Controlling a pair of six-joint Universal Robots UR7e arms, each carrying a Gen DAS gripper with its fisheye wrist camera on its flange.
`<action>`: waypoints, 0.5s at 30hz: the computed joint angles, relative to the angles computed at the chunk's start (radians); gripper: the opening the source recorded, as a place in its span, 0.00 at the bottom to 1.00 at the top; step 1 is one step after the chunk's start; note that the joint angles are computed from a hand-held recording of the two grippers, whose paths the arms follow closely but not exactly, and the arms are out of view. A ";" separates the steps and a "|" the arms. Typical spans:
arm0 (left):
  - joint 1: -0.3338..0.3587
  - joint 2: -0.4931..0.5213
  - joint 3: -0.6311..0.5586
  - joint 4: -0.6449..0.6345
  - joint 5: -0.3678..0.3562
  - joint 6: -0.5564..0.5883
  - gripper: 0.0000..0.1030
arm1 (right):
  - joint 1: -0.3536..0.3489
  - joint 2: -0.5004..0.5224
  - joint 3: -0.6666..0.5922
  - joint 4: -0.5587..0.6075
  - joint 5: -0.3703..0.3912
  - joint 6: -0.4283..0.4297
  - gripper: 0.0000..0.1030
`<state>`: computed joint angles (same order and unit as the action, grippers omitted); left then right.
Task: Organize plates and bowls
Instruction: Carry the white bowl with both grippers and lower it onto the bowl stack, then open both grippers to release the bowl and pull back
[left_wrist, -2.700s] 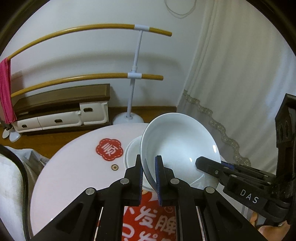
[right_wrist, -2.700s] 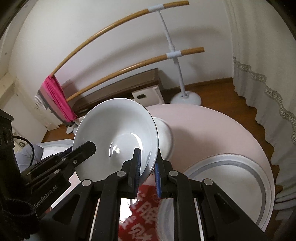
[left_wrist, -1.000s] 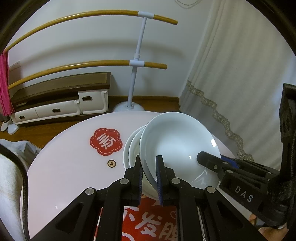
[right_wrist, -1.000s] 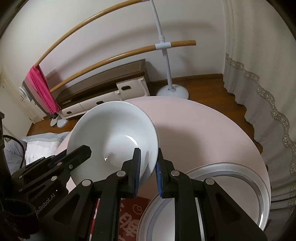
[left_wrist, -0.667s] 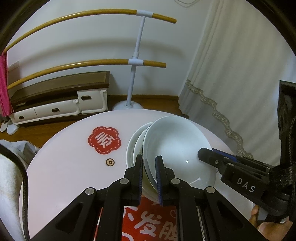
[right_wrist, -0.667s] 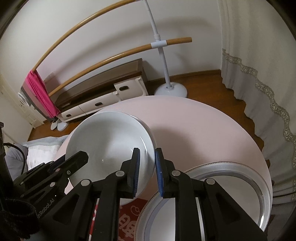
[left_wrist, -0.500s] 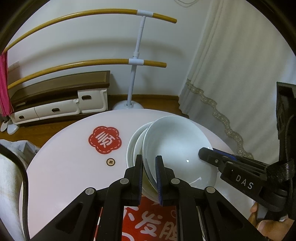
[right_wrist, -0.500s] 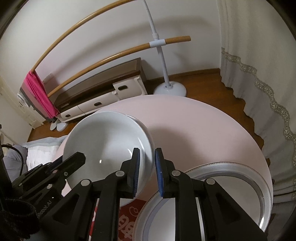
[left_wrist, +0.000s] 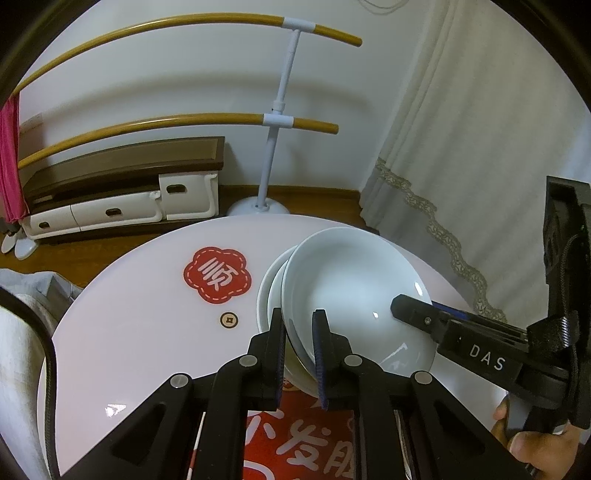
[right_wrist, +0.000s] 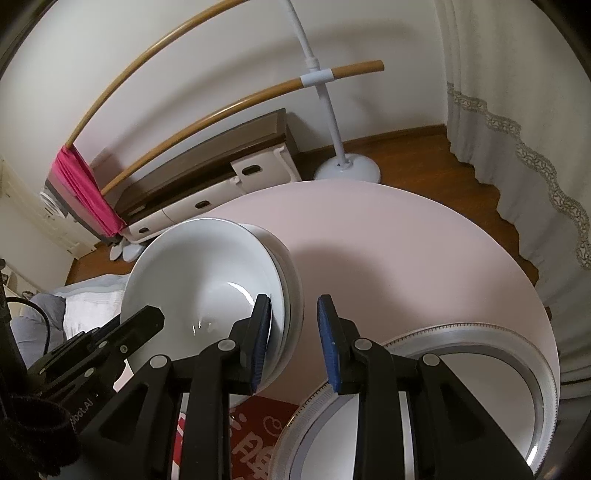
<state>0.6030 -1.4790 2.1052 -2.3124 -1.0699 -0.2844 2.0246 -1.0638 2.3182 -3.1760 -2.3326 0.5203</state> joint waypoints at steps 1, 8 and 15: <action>-0.003 -0.002 0.000 0.001 0.004 -0.003 0.11 | 0.000 0.002 -0.001 -0.001 0.000 0.000 0.27; -0.001 -0.017 0.004 0.015 0.021 -0.025 0.14 | 0.007 0.007 -0.008 -0.006 0.000 -0.010 0.27; -0.005 -0.025 0.005 0.027 0.034 -0.049 0.24 | 0.012 0.007 -0.013 0.007 -0.004 0.001 0.27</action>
<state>0.5978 -1.5040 2.1106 -2.2858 -1.0362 -0.3335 2.0365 -1.0572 2.3056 -3.1687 -2.3365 0.5209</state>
